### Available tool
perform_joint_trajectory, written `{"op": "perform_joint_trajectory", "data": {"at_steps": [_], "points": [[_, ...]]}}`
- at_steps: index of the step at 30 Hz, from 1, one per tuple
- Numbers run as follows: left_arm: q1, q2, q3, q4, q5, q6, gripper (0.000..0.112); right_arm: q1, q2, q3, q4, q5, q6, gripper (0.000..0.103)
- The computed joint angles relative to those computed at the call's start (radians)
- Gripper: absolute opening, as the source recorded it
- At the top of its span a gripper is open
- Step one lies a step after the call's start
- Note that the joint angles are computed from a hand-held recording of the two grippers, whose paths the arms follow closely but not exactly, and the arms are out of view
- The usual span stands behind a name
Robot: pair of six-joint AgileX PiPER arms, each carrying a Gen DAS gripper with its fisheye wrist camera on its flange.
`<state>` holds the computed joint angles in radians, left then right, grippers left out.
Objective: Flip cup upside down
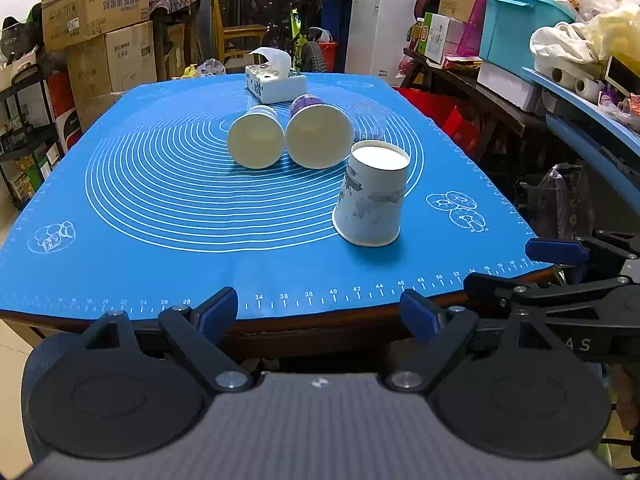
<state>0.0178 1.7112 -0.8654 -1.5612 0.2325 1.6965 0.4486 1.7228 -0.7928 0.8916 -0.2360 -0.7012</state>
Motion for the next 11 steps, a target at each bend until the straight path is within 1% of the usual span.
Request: {"op": "perform_joint_trajectory", "data": {"at_steps": [9,11], "points": [[-0.005,0.006,-0.002,0.003,-0.004,-0.004,0.088,-0.003,0.006,0.0,-0.019,0.003,0.02,0.082],[-0.007,0.01,-0.006,0.019,-0.007,-0.017,0.09,-0.011,0.009,-0.003,-0.036,0.01,0.035,0.082]]}}
